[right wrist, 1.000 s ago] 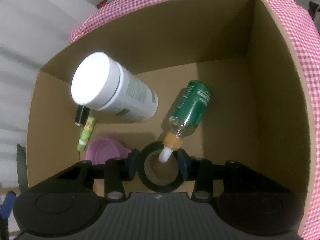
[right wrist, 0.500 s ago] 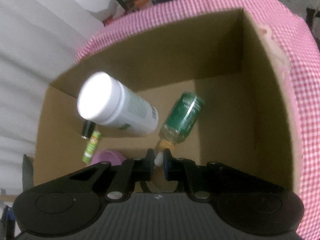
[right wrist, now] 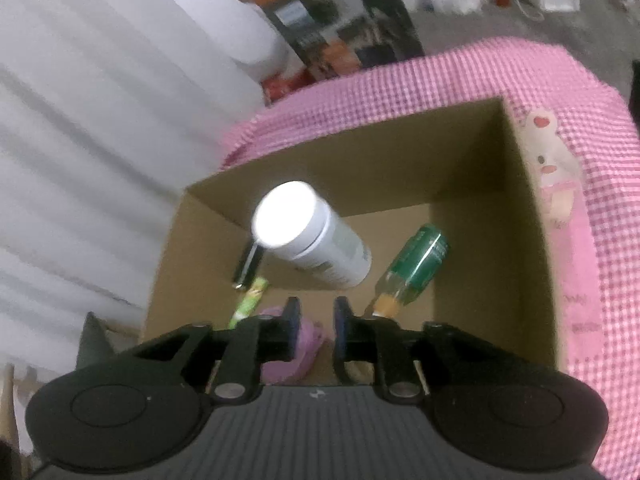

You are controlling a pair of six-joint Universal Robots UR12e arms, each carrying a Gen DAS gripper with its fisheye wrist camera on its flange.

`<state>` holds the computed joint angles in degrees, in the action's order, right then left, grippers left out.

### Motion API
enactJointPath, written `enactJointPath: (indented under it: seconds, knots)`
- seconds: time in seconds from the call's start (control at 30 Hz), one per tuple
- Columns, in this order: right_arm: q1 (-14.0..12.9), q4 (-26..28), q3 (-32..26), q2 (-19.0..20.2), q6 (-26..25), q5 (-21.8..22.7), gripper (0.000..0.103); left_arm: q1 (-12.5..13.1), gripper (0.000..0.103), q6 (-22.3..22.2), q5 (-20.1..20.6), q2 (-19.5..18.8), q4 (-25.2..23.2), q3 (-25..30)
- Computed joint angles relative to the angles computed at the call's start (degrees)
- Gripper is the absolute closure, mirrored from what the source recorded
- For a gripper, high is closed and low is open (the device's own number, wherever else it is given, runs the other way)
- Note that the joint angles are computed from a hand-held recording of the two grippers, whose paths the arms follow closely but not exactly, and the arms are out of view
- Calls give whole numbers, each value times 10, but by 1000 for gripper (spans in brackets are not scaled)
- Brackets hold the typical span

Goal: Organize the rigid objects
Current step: 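Move the right tool out of the box to the gold-lidded jar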

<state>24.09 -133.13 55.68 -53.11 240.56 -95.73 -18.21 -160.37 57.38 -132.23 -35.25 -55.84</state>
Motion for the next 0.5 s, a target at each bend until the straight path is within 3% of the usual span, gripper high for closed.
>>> enactJointPath:
  seconds: [0.07,0.23,0.5]
  knots:
    - [12,-22,24,-17,-10,-27,40,0,4,8,-8,5,-9,-6]
    - [51,-61,83,-52,-28,-117,39,-2,4,38,-19,18,-35,-23]
    - [92,-115,151,-69,18,-191,40,-15,4,117,-23,30,-99,-44]
